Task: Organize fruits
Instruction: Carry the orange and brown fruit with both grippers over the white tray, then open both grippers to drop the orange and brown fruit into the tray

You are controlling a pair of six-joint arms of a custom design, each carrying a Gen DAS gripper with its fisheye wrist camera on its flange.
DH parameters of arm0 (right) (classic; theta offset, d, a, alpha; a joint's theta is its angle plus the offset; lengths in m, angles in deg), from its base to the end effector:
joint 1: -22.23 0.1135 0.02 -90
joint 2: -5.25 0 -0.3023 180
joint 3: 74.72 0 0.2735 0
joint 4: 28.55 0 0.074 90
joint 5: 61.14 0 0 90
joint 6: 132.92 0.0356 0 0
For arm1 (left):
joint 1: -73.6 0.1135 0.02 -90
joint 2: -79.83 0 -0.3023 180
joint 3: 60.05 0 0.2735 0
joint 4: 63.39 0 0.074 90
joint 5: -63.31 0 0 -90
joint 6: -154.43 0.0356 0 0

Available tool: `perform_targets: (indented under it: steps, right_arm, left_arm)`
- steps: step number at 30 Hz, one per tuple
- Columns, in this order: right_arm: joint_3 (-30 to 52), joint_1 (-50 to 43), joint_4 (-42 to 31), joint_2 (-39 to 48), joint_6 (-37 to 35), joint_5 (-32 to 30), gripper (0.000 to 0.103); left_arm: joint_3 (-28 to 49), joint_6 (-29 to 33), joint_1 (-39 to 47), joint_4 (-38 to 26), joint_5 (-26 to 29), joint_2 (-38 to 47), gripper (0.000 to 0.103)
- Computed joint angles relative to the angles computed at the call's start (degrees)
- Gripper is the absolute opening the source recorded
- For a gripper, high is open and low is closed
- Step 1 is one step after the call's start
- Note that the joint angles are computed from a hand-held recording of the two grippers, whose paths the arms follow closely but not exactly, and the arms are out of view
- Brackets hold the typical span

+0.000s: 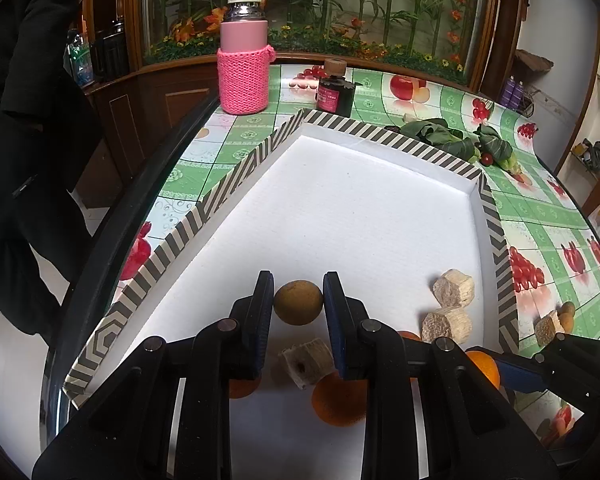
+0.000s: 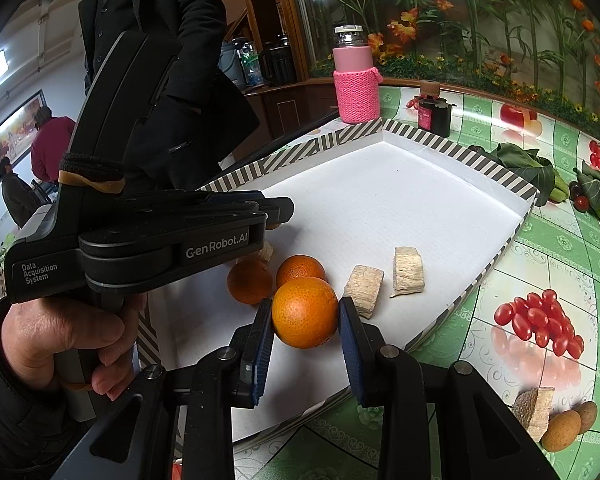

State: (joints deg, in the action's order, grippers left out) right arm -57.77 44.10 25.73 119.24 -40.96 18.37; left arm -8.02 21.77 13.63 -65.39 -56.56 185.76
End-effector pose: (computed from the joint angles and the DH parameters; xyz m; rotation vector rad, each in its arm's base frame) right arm 0.1734 0.0766 0.0442 -0.4965 2.2860 0.4210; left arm 0.1770 -0.2707 0.0964 0.1650 2.3729 -0.1723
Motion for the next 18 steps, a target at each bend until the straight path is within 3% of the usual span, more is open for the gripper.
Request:
perform_targets:
  steps: [18]
  right_arm:
    - [0.00,-1.18,0.23,0.14,-0.06,-2.08,0.034]
  left_arm:
    - [0.09,-1.01,0.81,-0.70,0.89,0.04,0.025]
